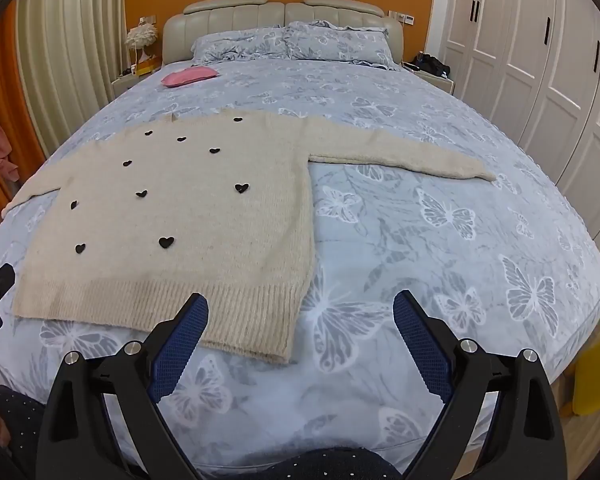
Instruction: Fold small clothes
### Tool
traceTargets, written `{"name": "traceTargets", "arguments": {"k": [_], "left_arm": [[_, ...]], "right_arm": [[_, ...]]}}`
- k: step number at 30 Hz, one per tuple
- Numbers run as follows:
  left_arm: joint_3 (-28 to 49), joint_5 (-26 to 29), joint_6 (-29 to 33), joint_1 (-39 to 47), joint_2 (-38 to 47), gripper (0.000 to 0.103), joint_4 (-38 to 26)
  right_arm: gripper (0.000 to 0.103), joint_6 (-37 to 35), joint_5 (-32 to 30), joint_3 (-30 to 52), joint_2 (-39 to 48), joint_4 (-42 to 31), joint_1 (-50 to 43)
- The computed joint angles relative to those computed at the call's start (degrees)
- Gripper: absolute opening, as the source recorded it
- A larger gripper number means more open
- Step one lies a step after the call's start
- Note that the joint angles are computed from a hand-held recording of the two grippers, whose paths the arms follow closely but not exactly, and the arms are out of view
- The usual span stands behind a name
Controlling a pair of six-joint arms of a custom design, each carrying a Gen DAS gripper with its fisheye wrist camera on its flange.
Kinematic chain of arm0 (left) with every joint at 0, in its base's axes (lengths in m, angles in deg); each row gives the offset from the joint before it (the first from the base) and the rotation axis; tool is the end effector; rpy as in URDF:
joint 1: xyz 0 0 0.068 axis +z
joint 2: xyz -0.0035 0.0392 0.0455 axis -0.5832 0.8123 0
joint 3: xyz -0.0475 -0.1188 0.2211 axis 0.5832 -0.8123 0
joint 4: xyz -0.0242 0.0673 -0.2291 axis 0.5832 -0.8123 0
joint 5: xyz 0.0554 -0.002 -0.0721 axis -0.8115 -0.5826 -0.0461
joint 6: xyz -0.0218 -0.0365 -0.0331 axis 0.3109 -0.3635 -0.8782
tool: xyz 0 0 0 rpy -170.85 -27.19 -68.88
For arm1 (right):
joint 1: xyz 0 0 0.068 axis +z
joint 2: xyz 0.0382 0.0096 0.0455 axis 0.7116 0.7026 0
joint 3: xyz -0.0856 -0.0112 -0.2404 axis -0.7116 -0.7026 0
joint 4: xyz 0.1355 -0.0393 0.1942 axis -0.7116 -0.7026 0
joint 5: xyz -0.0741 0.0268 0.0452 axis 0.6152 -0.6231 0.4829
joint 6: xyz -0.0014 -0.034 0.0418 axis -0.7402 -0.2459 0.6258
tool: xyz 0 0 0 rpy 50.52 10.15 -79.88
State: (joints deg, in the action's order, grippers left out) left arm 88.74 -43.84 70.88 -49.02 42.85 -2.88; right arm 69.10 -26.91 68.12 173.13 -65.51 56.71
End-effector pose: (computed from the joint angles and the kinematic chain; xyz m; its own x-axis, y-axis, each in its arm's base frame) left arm 0.3397 -0.0709 0.1278 -0.6793 0.0326 -0.7331 -0.0505 0.9946 0.0911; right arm 0.2625 0.0418 0.1046 -0.7336 0.1501 -0.6628 0.2302 0.9725 -0.0346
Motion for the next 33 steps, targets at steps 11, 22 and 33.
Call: {"name": "traceTargets", "arguments": {"k": [11, 22, 33], "left_arm": [[-0.8, -0.4, 0.8, -0.1, 0.3, 0.097, 1.2], [-0.1, -0.9, 1.3, -0.7, 0.3, 0.097, 0.5], [-0.1, -0.9, 1.3, -0.9, 0.5, 0.097, 0.6]], "right_arm": [[0.092, 0.0, -0.4, -0.1, -0.2, -0.1, -0.3], [0.092, -0.1, -0.6, -0.3, -0.4, 0.0, -0.5], [0.092, -0.2, -0.7, -0.4, -0.6, 0.1, -0.6]]}}
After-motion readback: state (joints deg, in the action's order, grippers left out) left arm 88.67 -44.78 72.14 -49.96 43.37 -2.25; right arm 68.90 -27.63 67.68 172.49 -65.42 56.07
